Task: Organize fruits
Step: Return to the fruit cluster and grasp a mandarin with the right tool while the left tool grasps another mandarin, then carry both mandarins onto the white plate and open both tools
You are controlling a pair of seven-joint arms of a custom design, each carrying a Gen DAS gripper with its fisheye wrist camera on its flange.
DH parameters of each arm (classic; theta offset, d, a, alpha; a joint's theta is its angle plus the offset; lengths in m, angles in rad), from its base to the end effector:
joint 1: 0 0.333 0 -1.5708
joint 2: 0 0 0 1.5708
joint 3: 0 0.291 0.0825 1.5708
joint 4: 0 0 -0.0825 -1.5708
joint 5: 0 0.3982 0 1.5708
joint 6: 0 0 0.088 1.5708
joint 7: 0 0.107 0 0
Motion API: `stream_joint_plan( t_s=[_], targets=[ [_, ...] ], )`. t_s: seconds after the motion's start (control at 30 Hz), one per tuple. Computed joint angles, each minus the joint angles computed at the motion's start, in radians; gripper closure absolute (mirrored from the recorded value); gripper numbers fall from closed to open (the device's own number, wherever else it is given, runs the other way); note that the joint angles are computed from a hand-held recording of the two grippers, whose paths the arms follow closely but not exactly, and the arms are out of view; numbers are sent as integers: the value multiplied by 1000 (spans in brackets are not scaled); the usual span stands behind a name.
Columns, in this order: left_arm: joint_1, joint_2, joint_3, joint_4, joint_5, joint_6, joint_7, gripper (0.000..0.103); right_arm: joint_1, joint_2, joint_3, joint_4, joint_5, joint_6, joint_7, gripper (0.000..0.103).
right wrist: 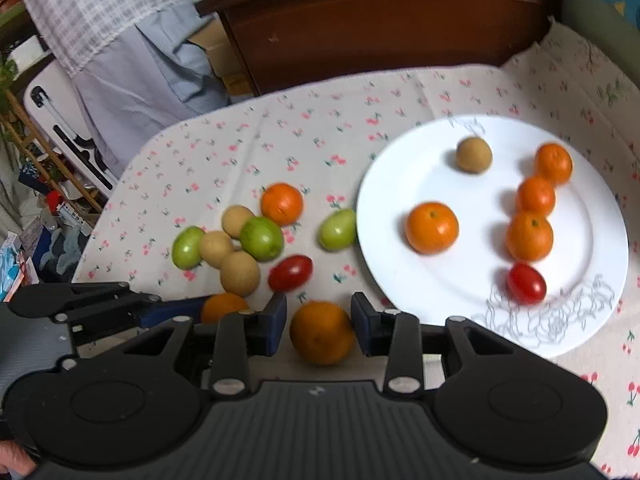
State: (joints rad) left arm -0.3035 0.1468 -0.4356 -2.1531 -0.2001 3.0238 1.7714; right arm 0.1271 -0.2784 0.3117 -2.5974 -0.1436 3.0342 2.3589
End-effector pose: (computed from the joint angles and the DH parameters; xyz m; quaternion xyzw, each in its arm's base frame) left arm 0.4657 -0.3962 0.3893 -0.3836 0.8489 -0.3463 0.1108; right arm 0.4340 0.2154 0.3941 -0.5963 0.7237 -0.1302 0.3222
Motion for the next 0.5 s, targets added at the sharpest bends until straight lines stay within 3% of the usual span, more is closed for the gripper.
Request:
stream_joint_plan(
  t_s=[0.23, 0.5],
  targets=[
    [-23, 14, 26, 10, 79, 12, -71, 76, 20, -12, -15, -3, 21, -21, -7, 69],
    [21, 9, -23, 5, 39, 10, -39, 77, 11, -24, -6, -9, 12, -17, 3, 70]
  ],
)
